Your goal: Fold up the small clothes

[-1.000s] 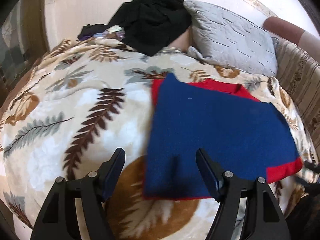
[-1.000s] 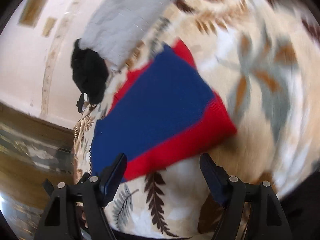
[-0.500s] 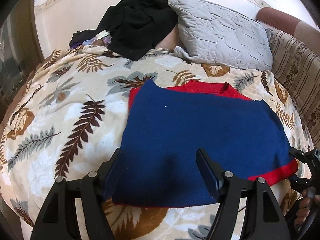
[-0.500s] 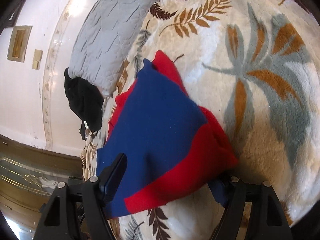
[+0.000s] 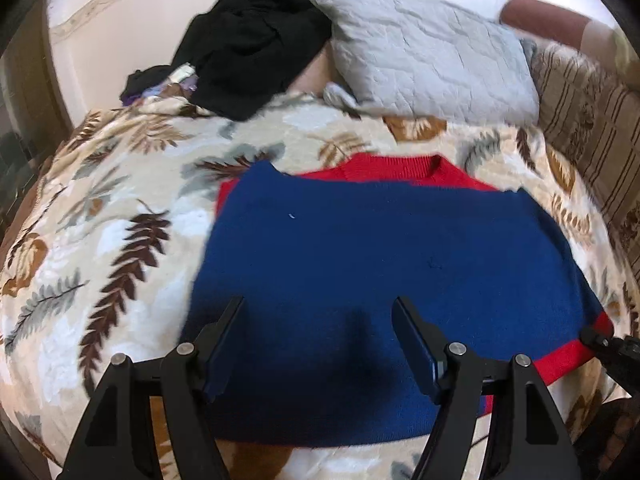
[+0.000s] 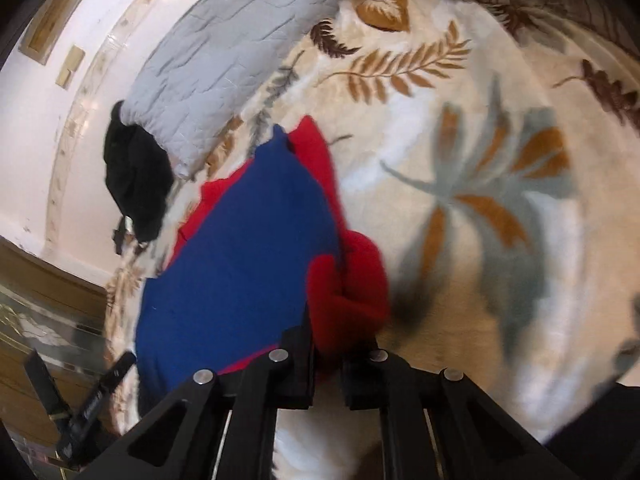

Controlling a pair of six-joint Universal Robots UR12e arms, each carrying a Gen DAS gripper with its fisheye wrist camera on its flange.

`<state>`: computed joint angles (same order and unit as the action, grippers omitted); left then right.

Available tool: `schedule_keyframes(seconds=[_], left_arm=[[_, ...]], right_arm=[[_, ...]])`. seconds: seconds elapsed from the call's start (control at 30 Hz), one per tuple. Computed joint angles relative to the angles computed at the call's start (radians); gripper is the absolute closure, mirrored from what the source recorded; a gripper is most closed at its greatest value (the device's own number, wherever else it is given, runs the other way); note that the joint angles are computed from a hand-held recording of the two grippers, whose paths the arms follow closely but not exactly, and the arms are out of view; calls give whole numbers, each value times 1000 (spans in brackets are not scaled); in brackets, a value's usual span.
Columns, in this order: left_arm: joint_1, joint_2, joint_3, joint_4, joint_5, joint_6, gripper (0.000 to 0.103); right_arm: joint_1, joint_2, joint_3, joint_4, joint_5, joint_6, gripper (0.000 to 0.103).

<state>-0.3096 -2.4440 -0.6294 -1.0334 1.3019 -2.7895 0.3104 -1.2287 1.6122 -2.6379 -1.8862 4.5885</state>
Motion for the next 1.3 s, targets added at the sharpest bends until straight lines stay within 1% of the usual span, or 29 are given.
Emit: schedule_keyframes(seconds=[0.07,0.1,0.13,0.2,0.23,0.33,0.37,0.4,0.47,0.5,0.57,0.63,0.67,0.7,0.73,0.77,0.8,0.87,0.9,0.93,1.0,1.03,1.07,1.1,1.13,1.17,1.2,1.23,1.3], left_arm=[[-9,-24,35,-59,29,14,29],[-12,-30,35,-66,47,12,29],[-11,-22,9,-32,42,4,26],[-13,-10,-25,13,47,6,25],[-13,-9,-27,17,48,7,24],[-9,-9,-28,15,33,3,24],[-9,-9,-29,16,31,5,24],[-9,-8,-32,19,29,10,24],[-9,-6,-36,23,30,13,23],[-10,-5,-37,24,31,14,23],[-10,-7,-36,26,29,18,23],[-7,-9,-37,31,18,24,21],[-6,-9,-38,35,11,26,21],[-5,-9,-41,42,7,28,19],[-6,-10,-40,42,9,30,19],[-8,-12,-34,35,15,33,19],[-7,-15,-21,13,13,37,19],[3,-13,-5,-28,-13,25,19],[12,-6,-12,-21,-35,7,19],[24,10,-38,17,-60,-15,19],[43,37,-87,83,-76,-47,19],[50,42,-96,92,-81,-55,19],[56,39,-89,72,-77,-57,19],[59,25,-66,9,-55,-45,22],[61,3,-25,-75,-42,-33,39],[62,-11,-6,-118,-27,-39,41],[71,-11,-5,-118,-55,-56,42],[77,-7,1,-129,-70,-74,48],[88,-4,11,-130,-124,-95,49]], right_arm=[[-6,-23,47,-73,40,-6,76],[-3,-33,51,-64,23,-13,64],[1,-44,51,-56,-13,-27,38],[-1,-51,42,-87,-69,-91,21],[-16,-48,32,-106,-47,-150,21],[-91,-14,-20,-97,108,-305,21],[-112,3,-44,-68,137,-337,21],[-138,26,-82,1,155,-375,21],[-168,53,-121,73,181,-395,21],[-184,68,-138,93,216,-406,26],[-194,89,-175,132,253,-432,83],[-172,85,-198,168,171,-475,88],[-164,78,-188,162,131,-453,88],[-168,72,-172,177,121,-394,88],[-179,66,-144,168,148,-325,84],[-180,62,-122,120,157,-299,83],[-170,59,-118,99,135,-304,76],[-150,57,-143,152,83,-332,61],[-138,54,-152,167,52,-335,42],[-123,51,-158,163,14,-341,39],[-94,43,-161,112,-15,-384,39],[-85,44,-168,88,-15,-396,39],[-73,45,-167,50,-12,-411,39],[-59,50,-166,0,7,-433,37],[-52,61,-179,-15,25,-444,34],[-49,69,-182,-23,56,-455,33],[-46,76,-187,-4,88,-446,33],[-44,82,-192,22,110,-429,33],[-39,90,-190,35,131,-408,33]])
